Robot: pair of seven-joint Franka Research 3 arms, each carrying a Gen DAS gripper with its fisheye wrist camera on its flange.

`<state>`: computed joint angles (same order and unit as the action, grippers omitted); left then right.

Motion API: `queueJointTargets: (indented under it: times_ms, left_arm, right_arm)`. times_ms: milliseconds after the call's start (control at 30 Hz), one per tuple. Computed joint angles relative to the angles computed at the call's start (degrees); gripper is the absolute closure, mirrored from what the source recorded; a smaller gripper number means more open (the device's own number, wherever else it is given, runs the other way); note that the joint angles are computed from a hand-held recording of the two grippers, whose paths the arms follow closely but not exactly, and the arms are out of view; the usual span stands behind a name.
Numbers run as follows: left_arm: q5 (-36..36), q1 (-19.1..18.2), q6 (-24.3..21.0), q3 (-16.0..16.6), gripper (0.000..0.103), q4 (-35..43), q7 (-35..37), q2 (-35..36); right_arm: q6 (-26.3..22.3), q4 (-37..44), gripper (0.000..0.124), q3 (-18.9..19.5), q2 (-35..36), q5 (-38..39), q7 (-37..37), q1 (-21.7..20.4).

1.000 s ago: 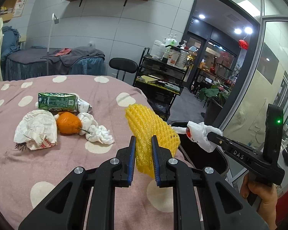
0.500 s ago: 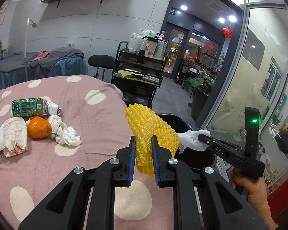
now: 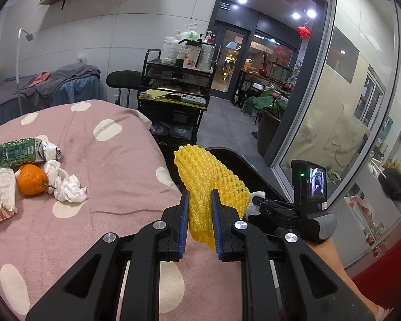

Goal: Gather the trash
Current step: 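Carry the yellow net and white bag over the brown trash bin, then open the right tool over the bin while the left tool releases the yellow net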

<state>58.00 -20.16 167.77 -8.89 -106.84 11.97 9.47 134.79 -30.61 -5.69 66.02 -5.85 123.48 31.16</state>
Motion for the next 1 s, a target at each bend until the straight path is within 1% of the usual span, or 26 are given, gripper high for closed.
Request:
queueJointTargets:
  times_ms: [33,67,100,133,167,200,233,300,400,467,633,667,733,867,1000]
  left_arm:
    - [-0.34,0.02,-0.05,-0.13,0.087,0.24,0.44,0.25]
    - [-0.76,-0.02,-0.16,-0.25,0.087,0.48,0.97,0.5]
    - [-1.65,0.06,-0.1,-0.45,0.087,0.83,2.08,0.92]
    - [-2.38,0.11,0.11,-0.49,0.087,1.08,3.01,1.28]
    - [-3.11,0.03,0.12,-0.55,0.087,1.44,4.02,1.68]
    - [-3.52,-0.18,0.04,-0.48,0.087,1.61,4.65,1.88]
    - [-4.16,-0.32,-0.05,-0.5,0.087,1.95,5.56,2.21]
    - [-5.92,-0.4,0.17,-0.56,0.087,2.66,7.71,2.96]
    - [-9.58,-0.43,0.52,-0.79,0.087,4.51,11.86,4.6]
    - [-11.66,-0.69,0.52,-0.69,0.087,5.78,14.26,5.61]
    - [-20.95,0.08,0.37,-2.42,0.087,9.63,23.87,9.1]
    - [-22.7,0.14,0.12,-2.73,0.087,10.46,25.67,9.85]
    - [-26.68,0.57,-0.88,-3.89,0.087,12.76,30.1,11.77]
    - [-32.55,0.31,-3.74,-5.0,0.087,17.37,37.03,15.22]
    - [-36.79,-0.36,-6.47,-5.17,0.087,21.92,41.49,18.41]
  right_arm:
    - [0.64,-1.78,0.112,0.09,-0.8,0.15,0.15,0.0]
    - [2.21,-5.56,0.101,0.24,-2.75,0.11,0.62,0.16]
    - [3.83,-8.67,0.093,0.32,-4.31,0.16,1.14,0.25]
    - [5.02,-10.8,0.071,-0.07,-5.42,-0.17,1.93,0.56]
    - [7.38,-14.93,0.057,-1.19,-7.6,-1.19,3.51,1.38]
    - [9.09,-17.92,0.057,-2.18,-9.2,-2.3,4.77,2.14]
    - [9.59,-19.12,0.057,-2.5,-9.86,-2.99,5.27,2.54]
    - [11.32,-22.7,0.056,-2.69,-11.97,-3.81,6.26,2.92]
    - [15.04,-28.97,0.052,-2.91,-15.7,-4.52,8.11,3.36]
    - [17.11,-32.89,0.051,-4.02,-18.05,-5.73,9.9,4.32]
    - [21.11,-41.14,0.05,-4.56,-23.24,-7.37,11.94,5.29]
    - [21.74,-42.36,0.047,-4.68,-23.98,-7.7,12.28,5.49]
    - [22.95,-44.95,0.042,-5.87,-25.53,-9.03,13.93,6.57]
    - [25.04,-49.24,0.042,-7.01,-28.23,-11.28,16.43,7.82]
    - [26.22,-52.02,0.042,-7.59,-30.03,-13.03,18.47,8.59]
